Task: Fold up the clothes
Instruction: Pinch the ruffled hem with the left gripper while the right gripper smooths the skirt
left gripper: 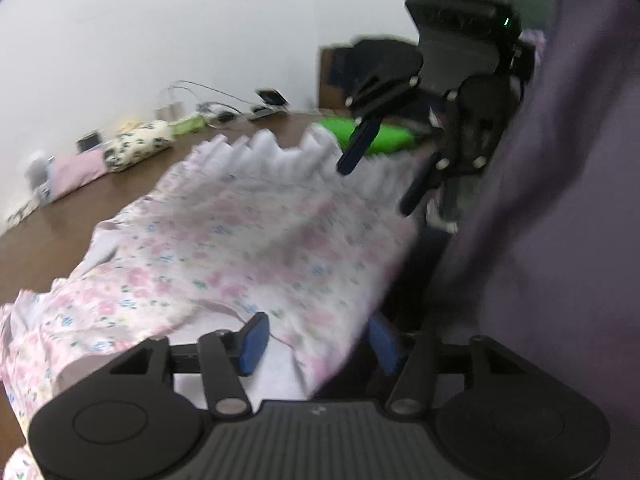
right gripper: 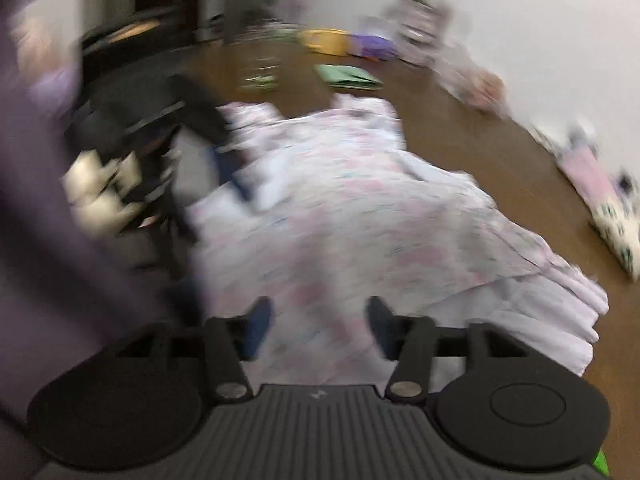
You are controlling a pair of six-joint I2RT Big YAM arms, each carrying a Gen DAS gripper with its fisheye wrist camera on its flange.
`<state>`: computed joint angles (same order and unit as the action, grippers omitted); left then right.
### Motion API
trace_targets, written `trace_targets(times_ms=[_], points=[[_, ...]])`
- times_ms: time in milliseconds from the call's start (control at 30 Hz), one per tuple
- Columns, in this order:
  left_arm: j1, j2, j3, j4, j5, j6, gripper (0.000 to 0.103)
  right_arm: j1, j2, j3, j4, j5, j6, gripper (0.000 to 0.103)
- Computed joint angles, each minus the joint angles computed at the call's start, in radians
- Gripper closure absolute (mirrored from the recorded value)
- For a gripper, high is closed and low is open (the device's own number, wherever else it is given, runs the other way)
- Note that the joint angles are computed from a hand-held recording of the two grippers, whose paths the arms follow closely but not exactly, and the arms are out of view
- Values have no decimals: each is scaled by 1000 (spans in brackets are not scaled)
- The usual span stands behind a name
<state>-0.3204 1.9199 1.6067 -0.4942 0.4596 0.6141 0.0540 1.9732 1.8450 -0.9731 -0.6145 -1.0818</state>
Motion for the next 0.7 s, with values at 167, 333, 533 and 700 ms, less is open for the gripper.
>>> trace_targets(times_ms=[167, 333, 533, 700], points=[[-7, 11, -19, 68, -31, -18, 92, -5, -62, -176, 148, 48, -51, 47], [16, -7, -32, 89, 20, -61, 102, -20, -61, -179, 148, 15, -11, 94], [57, 47, 128, 4, 84, -82, 102, -67, 65, 121, -182, -119, -46, 96], [60, 277, 541, -211, 6, -62, 101, -64, 308, 583, -390, -118, 61, 96]])
